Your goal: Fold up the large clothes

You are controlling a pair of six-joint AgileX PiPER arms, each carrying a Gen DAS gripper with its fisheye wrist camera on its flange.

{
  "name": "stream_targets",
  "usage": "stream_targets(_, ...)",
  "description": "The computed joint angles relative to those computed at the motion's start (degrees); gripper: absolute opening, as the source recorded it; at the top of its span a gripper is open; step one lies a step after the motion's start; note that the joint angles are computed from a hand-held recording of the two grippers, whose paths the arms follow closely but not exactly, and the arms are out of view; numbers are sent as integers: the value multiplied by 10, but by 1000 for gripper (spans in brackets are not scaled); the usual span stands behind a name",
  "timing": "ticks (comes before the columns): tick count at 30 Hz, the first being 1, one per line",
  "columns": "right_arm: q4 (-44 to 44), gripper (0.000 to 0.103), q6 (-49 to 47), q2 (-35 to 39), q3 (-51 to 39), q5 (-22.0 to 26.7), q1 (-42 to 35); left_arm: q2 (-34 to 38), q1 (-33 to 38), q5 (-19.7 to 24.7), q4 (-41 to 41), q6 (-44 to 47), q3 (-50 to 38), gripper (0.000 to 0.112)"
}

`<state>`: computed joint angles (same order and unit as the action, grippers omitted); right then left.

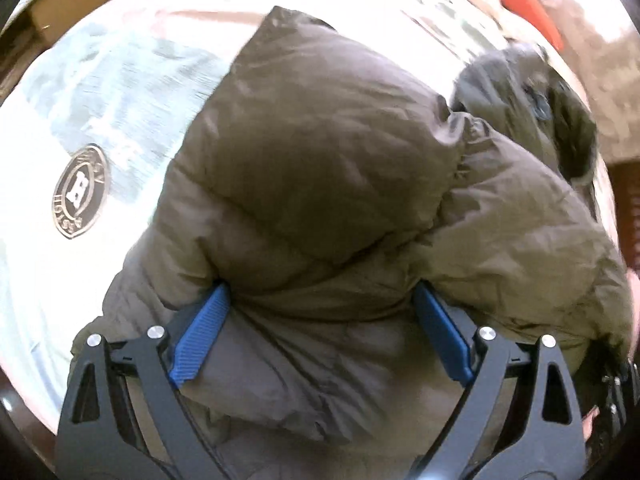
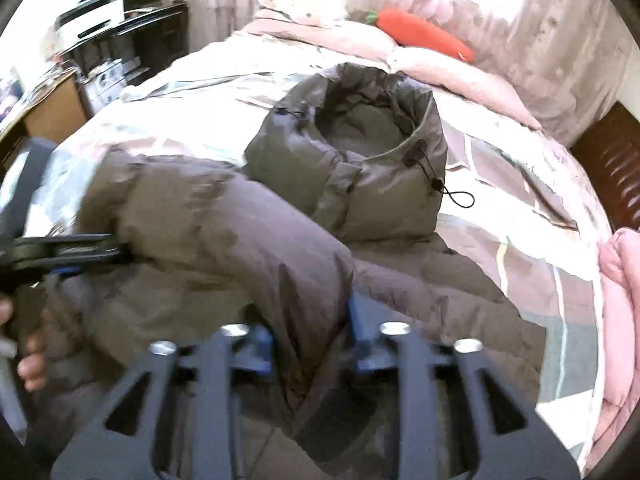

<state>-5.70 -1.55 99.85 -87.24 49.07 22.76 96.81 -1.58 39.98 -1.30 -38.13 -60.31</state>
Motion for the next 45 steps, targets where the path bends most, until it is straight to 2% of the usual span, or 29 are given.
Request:
stream_targets(1, 13, 75, 0, 29, -25, 20, -17, 4, -2, 14, 4, -5, -11, 95)
stream_targets(2, 32, 78, -2, 40, -33, 32, -34, -7, -1, 20, 0, 1, 0, 95)
stream_targets(4, 82, 78, -16, 59, -57, 49, -73, -12, 26, 47, 3, 38, -16, 95)
stream_targets(6, 92, 78, -10, 52, -64, 53, -93, -20, 2, 56, 38, 6, -29, 95)
stream_targets(7, 100, 80, -7, 39, -55, 48, -107, -25, -20, 40, 54, -17, -12, 94)
stream_targets(9, 142, 88, -19, 25, -48, 56, -142, -51, -29, 57, 62, -6, -13, 96)
stream_targets(13, 297, 89, -61, 72, -91, 159, -205, -61, -52, 107, 47, 33, -33, 98)
stream_targets(15, 295, 89, -45, 105, -106, 193, -190, -32, -68, 132, 71, 32, -45, 98)
stream_targets(16, 286, 83, -42, 104, -98, 193, -182, -17, -71, 149, 80, 28, -59, 98)
stream_targets(17, 278, 70, -44, 106, -87, 179, -167, -3, -67, 159, 83, 30, -58, 98)
stream_targets(18, 278, 35, -48, 110, -85, 176, -158, 5, -60, 164, 78, 36, -55, 98)
stream_targets(19, 293, 16, -55, 110, -79, 171, -155, 18, -49, 168, 77, 42, -54, 98)
stream_targets(23, 329, 13, -114, 53, -27, 66, -136, 35, -32, 169, 115, 30, -48, 99)
stream_targets(25, 318, 13, -120, 37, -21, 41, -130, 35, -25, 165, 131, 23, -40, 100)
stream_targets(27, 289, 15, -95, 65, -48, 65, -131, 38, -13, 157, 133, 30, -33, 101)
stream_targets(29, 259, 34, -66, 107, -75, 106, -146, 34, -6, 150, 132, 35, -25, 101)
stream_targets(31, 255, 58, -42, 127, -94, 118, -159, 22, 1, 147, 117, 45, -21, 101)
stream_targets(33, 262, 61, -28, 103, -79, 101, -175, -13, 12, 162, 79, 68, -18, 100)
stream_targets(35, 249, 61, -31, 50, -46, 42, -173, -65, 15, 170, 44, 105, -8, 100)
stream_targets(36, 263, 61, -55, 33, -38, 30, -172, -85, 9, 178, 57, 102, -4, 100)
stream_targets(38, 301, 61, -107, 19, -39, 44, -164, -116, 6, 188, 99, 74, 5, 100)
stream_targets(40, 323, 61, -133, 29, -55, 87, -143, -119, 45, 188, 80, 95, 13, 100)
stream_targets(41, 320, 61, -135, 33, -54, 95, -130, -112, 84, 184, 43, 132, 27, 100)
stream_targets(43, 268, 60, -113, 43, -42, 87, -84, -92, 123, 193, 9, 175, 50, 100)
stream_targets(45, 215, 60, -81, 66, -38, 79, -51, -71, 135, 181, 2, 197, 71, 101)
